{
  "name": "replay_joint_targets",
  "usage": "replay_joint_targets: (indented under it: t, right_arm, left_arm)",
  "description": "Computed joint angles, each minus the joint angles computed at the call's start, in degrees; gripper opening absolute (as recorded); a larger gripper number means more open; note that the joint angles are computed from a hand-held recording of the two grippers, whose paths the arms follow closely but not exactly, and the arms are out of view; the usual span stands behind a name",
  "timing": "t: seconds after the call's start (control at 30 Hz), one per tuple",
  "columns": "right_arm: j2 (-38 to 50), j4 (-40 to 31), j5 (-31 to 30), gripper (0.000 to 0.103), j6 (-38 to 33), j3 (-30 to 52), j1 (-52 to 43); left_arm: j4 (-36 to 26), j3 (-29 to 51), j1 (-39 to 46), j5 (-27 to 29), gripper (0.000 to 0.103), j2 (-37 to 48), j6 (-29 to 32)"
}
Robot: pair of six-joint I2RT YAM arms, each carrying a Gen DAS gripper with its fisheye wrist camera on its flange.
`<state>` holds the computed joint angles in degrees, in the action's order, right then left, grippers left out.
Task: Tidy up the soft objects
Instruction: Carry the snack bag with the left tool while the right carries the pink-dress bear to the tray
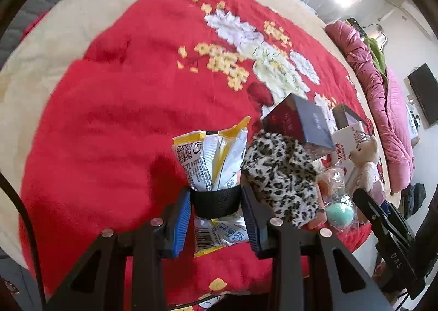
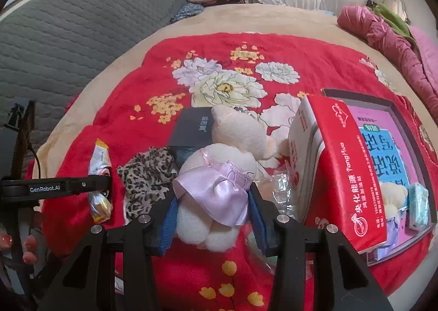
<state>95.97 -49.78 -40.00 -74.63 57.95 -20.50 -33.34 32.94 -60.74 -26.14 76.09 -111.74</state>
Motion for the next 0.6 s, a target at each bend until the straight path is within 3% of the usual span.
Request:
replay_joint_targets:
  t: [0.3, 0.6]
  right_arm:
    - [-0.17, -5.58, -2.88, 0.048, -3.42, 2.83, -2.45]
    - [1.59, -14.61, -7.48, 0.048, -7.23, 10.46, -6.79]
  left_arm:
    - [-9.77, 7.07, -3.84, -4.14, 0.037, -0.41, -2.24]
    - [-17.16, 19.62, -2.74, -7.62, 0.037, 3.86, 3.85]
